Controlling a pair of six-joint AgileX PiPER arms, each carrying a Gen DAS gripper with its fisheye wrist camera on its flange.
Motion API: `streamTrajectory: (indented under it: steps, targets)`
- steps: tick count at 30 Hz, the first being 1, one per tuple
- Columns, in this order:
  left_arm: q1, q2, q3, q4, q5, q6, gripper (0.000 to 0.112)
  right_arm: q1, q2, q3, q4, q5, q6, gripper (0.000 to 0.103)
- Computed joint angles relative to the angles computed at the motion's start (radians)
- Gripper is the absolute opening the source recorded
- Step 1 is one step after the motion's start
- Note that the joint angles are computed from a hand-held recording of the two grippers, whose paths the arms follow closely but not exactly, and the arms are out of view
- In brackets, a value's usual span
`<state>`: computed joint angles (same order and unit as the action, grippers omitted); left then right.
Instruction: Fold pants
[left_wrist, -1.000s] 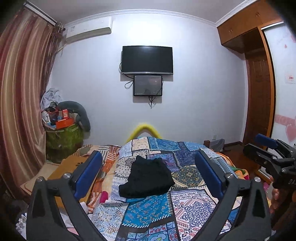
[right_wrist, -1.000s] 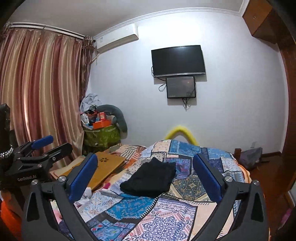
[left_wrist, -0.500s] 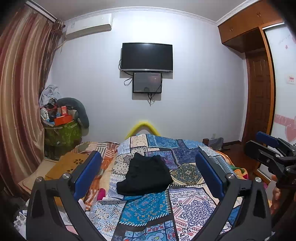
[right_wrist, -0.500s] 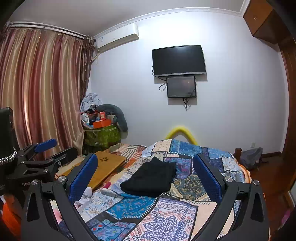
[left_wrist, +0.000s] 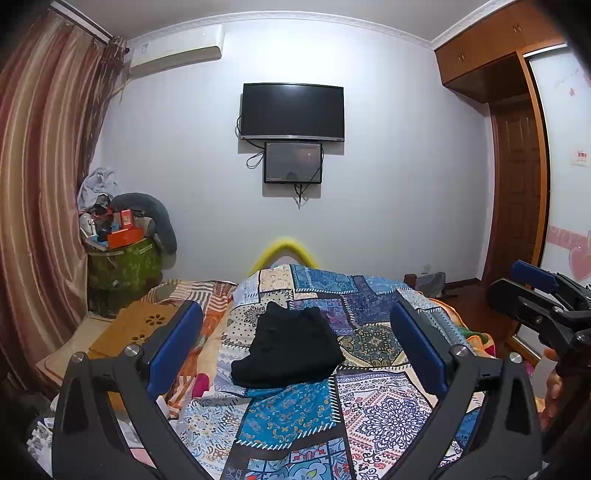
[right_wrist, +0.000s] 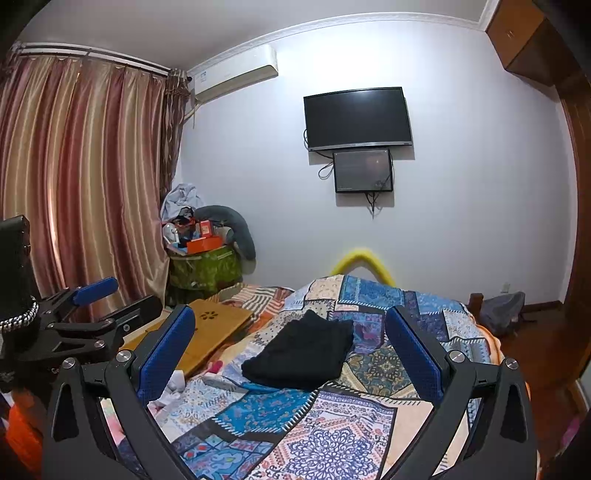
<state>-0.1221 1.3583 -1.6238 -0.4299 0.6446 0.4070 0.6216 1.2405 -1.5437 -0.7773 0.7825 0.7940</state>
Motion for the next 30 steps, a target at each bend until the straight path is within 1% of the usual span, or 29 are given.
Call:
streamTrajectory:
  steps: [9, 17, 22, 30]
  targets:
    - [-0.002, 0.001, -0.013, -0.005, 0.012, 0.001, 0.103, 0.002, -0.001, -0.011, 0.007, 0.013, -0.010, 0.102]
    - [-0.010, -0.003, -0.011, 0.004, 0.004, 0.000, 0.103, -0.010, 0.000, -0.012, 0.019, 0.012, -0.019, 0.102]
    - [-0.001, 0.001, -0.019, -0.028, 0.026, 0.022, 0.103, -0.004, -0.005, -0.007, 0.006, 0.022, -0.003, 0.102]
    - [-0.016, 0.008, -0.027, -0.015, 0.034, 0.025, 0.103, -0.011, -0.009, -0.005, 0.012, 0.020, -0.001, 0.102]
